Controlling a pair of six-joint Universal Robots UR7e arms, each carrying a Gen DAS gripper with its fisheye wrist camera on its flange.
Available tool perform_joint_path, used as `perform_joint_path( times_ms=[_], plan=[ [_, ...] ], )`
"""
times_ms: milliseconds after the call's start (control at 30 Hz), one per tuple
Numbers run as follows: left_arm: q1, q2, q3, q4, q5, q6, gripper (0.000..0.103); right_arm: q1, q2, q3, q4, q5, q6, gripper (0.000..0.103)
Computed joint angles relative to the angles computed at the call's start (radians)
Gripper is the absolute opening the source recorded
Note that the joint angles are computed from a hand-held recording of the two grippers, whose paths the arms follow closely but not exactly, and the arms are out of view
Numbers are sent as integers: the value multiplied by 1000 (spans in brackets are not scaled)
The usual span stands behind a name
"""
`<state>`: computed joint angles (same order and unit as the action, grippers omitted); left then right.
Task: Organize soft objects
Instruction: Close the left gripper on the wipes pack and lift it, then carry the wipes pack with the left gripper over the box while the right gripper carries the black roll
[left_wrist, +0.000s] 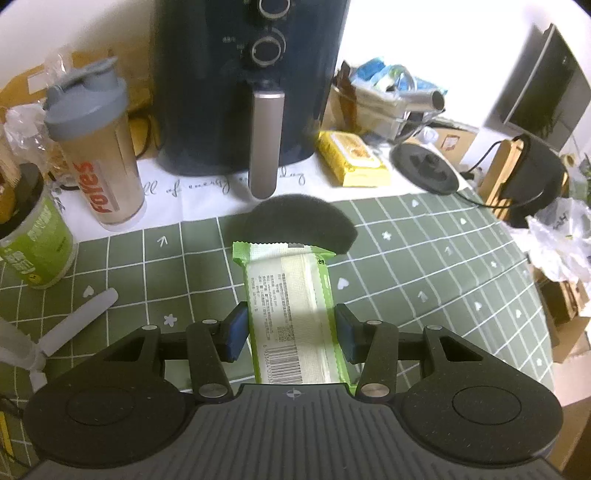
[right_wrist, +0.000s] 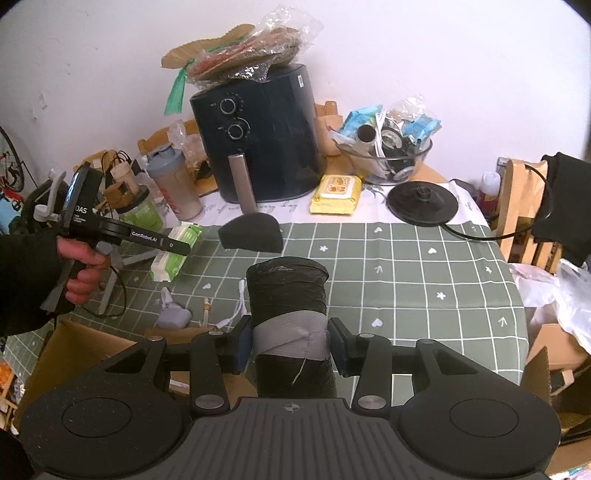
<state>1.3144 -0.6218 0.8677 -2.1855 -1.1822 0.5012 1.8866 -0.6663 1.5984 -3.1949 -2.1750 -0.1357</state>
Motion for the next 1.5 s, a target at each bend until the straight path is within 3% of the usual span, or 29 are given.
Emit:
perform_joint_path(
  times_ms=[967,1500],
  plan=[
    [-93,-355,446,-170,-91,-64,47,0,-51,62,-15,194,-67,46],
    [-131,-517,645,-127,-47,-96,47,-4,-85,119,-26,281,-91,46]
  ],
)
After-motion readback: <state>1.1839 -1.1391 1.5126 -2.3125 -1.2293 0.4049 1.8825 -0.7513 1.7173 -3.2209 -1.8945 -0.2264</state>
